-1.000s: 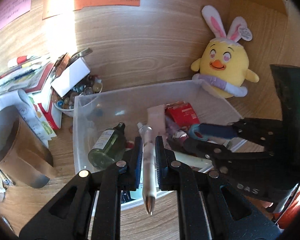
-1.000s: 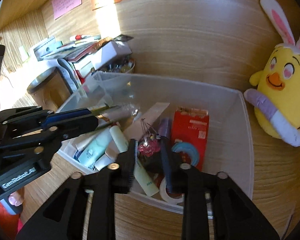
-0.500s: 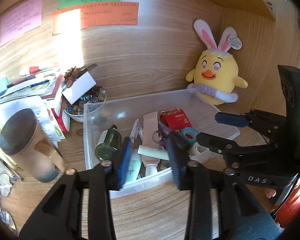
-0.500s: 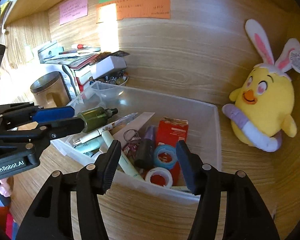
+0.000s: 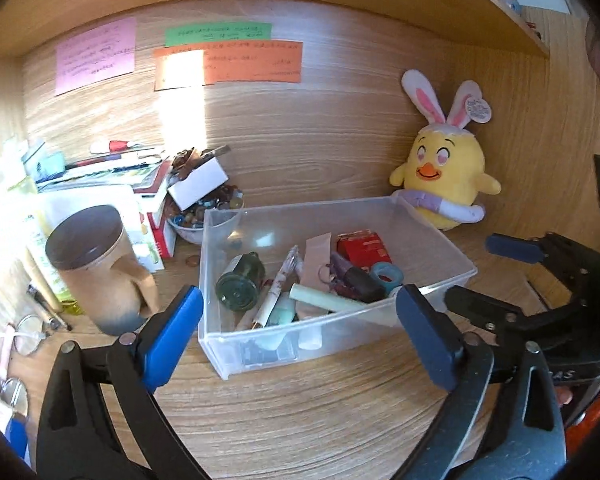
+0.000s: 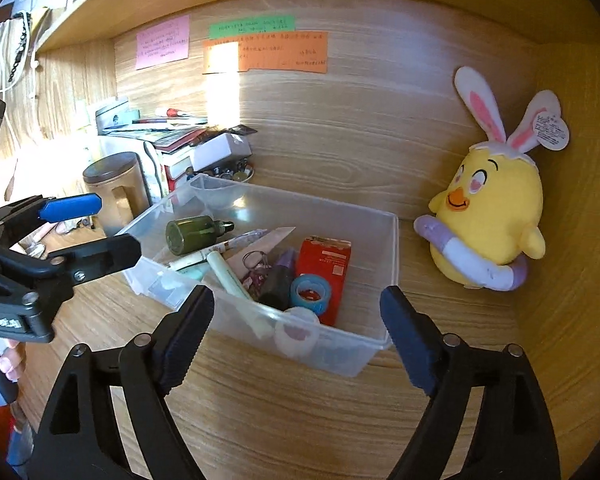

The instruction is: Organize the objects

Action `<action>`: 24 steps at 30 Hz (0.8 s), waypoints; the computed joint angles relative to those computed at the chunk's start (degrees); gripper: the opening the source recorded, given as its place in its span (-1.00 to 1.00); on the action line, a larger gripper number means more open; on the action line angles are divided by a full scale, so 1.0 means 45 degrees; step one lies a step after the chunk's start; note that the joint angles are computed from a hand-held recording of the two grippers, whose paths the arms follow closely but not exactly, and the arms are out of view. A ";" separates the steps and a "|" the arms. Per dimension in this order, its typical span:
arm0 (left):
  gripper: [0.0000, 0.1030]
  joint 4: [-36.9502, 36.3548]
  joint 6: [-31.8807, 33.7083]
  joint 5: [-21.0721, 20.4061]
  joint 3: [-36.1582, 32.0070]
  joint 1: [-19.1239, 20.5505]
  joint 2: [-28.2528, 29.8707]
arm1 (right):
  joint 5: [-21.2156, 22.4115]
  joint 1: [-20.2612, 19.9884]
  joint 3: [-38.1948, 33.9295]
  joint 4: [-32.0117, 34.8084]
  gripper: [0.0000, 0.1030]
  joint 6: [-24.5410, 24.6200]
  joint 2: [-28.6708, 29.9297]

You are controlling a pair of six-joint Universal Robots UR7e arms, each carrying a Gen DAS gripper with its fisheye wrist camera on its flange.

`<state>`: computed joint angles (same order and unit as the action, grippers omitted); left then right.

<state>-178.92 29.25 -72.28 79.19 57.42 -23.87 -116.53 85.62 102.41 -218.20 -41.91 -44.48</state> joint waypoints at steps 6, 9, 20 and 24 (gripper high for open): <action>0.91 0.0035 -0.0378 -0.0037 0.0305 0.0094 -0.0026 | 0.0040 0.0002 0.0379 -0.0528 0.66 -0.0246 0.0050; 0.91 0.0011 -0.0395 0.0022 0.0443 0.0095 -0.0026 | 0.0173 -0.0013 0.0589 -0.0725 0.68 -0.0156 0.0022; 0.92 -0.0016 -0.0419 -0.0064 0.0669 0.0138 -0.0133 | 0.0428 -0.0098 0.0876 -0.0594 0.70 0.0308 -0.0111; 0.93 0.0012 -0.0497 -0.0156 0.0694 0.0170 -0.0176 | 0.0383 -0.0081 0.0882 -0.0595 0.70 0.0326 -0.0114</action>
<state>-178.87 27.02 -72.98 82.31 58.19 -24.66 -114.81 85.25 106.37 -220.88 -40.45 -44.99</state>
